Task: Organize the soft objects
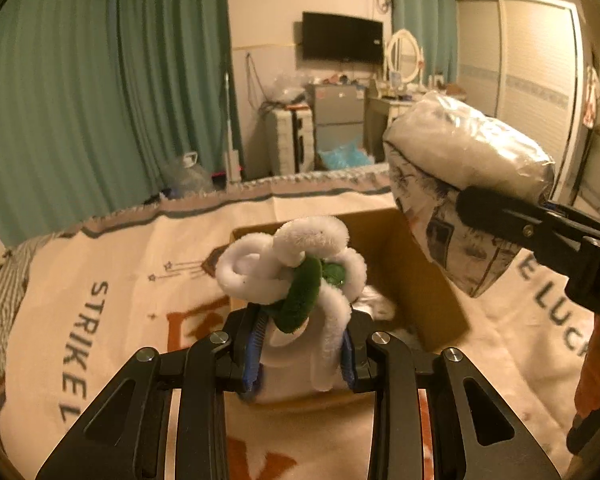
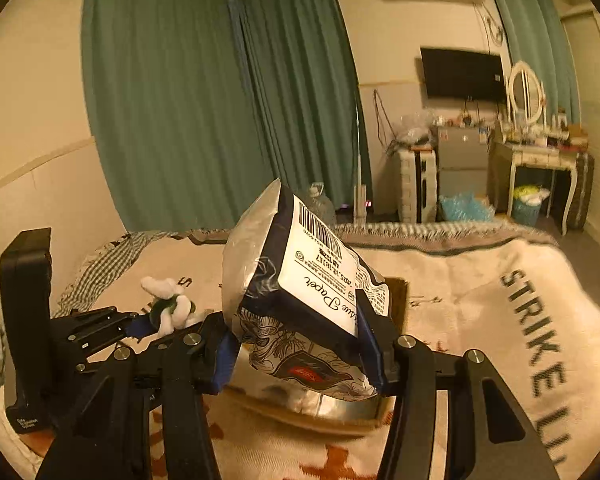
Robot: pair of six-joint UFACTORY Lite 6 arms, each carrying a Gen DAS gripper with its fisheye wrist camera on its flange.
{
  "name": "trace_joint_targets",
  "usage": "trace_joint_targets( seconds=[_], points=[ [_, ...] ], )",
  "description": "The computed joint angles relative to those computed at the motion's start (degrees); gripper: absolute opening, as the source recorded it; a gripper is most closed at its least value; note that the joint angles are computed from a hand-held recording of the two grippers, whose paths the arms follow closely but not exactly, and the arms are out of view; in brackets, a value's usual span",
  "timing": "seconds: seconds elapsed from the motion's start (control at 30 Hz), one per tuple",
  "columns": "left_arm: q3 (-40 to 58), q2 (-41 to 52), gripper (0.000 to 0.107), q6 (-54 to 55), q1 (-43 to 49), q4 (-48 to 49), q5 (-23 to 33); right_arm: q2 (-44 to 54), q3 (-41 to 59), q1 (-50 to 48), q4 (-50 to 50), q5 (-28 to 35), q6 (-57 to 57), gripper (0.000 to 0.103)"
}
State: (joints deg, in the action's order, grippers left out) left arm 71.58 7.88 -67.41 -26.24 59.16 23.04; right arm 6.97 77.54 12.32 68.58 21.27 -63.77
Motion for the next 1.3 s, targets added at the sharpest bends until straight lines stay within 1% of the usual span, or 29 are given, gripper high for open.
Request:
trace_joint_targets(
  seconds=[0.13,0.2,0.27,0.3,0.33,0.37,0.4,0.47,0.53,0.57,0.6,0.67,0.73,0.77,0.83,0.87,0.93,0.97,1.0,1.03,1.07,1.1,1.13,1.17,1.27,1.3],
  points=[
    [5.84,9.17,0.030,0.53,3.33,1.17,-3.28,13.04,10.76,0.56,-0.65,-0.78,0.99,0.051],
    [7.26,11.81,0.030,-0.01,4.52,2.14,-4.88,18.86,15.68,0.72,-1.96,-1.07,2.55,0.052],
    [8.43,14.01,0.032,-0.77,5.56,3.15,-6.86,23.36,19.42,0.99,-3.67,-1.40,4.70,0.056],
    [8.73,14.64,0.034,-2.15,5.51,4.76,-6.89,25.24,21.08,0.90,-4.83,-1.14,5.96,0.058],
    [9.43,15.37,0.034,-1.54,5.39,4.53,-6.59,27.30,23.06,1.04,-7.15,-1.18,8.50,0.061],
    [9.55,15.61,0.035,-0.95,4.97,4.27,-6.09,28.42,23.88,0.82,-7.24,-0.77,8.65,0.066],
    [9.81,15.90,0.038,0.89,4.61,2.83,-5.45,29.26,24.62,0.83,-7.71,-0.74,9.08,0.068],
    [9.68,15.68,0.062,1.54,3.81,1.68,-3.68,28.42,23.15,0.74,-4.85,-2.19,6.40,0.082],
    [8.26,13.91,0.068,-1.56,2.62,4.41,-1.34,26.68,21.29,0.20,1.27,-2.10,1.21,0.086],
    [6.35,11.48,0.069,-2.72,1.97,5.35,-0.49,25.92,20.80,0.01,2.59,-1.81,0.36,0.086],
    [5.26,9.55,0.069,-2.15,1.63,4.54,0.15,24.57,19.98,0.04,1.83,-2.06,1.59,0.086],
    [3.40,5.11,0.069,0.16,0.94,1.84,1.58,20.51,18.31,0.50,-3.68,-3.45,7.84,0.086],
    [1.86,-1.31,0.069,2.65,-0.89,-0.51,5.31,15.53,16.18,0.87,-8.33,-3.91,12.78,0.086],
    [1.98,-3.08,0.069,3.40,-1.53,-0.93,6.69,11.95,14.76,1.24,-12.38,-4.04,16.82,0.086],
    [1.75,-10.19,0.070,4.35,-4.64,-0.93,11.76,5.21,13.03,1.76,-23.71,-3.94,27.56,0.086],
    [1.81,-12.24,0.078,4.17,-5.85,-0.55,13.36,2.51,12.97,2.05,-29.70,-3.49,33.30,0.086],
    [1.84,-19.41,0.091,1.07,-11.68,3.61,20.05,-3.92,12.82,2.49,-39.47,-1.38,42.53,0.086],
    [2.01,-21.35,0.092,0.26,-13.46,5.16,22.13,-6.06,13.69,2.54,-43.37,0.36,46.16,0.087],
    [2.62,-24.63,0.092,-0.38,-17.65,7.64,26.04,-8.55,14.31,2.85,-47.56,2.07,49.95,0.087],
    [3.29,-25.79,0.093,-0.85,-19.88,8.92,28.63,-11.80,14.80,2.95,-49.84,4.10,51.89,0.090],
    [3.62,-28.59,0.093,-1.46,-24.51,11.31,32.85,-13.93,15.17,2.87,-50.93,5.63,52.78,0.095],
    [3.95,-29.96,0.094,-2.43,-28.21,13.50,36.35,-16.28,15.65,3.35,-53.54,7.10,55.05,0.097],
    [4.20,-31.37,0.097,-3.42,-32.52,16.21,40.35,-18.60,15.94,3.81,-56.24,8.34,57.32,0.102],
    [3.84,-32.77,0.098,-4.44,-36.47,18.86,43.95,-21.65,15.98,4.47,-59.77,9.66,60.22,0.103],
    [0.50,-36.31,0.098,-8.35,-51.76,27.76,59.04,-29.12,13.20,5.00,-62.09,10.86,62.04,0.103],
    [-0.99,-37.34,0.098,-9.07,-55.05,29.01,62.33,-31.81,11.45,5.52,-63.29,10.82,63.13,0.103]
  ],
)
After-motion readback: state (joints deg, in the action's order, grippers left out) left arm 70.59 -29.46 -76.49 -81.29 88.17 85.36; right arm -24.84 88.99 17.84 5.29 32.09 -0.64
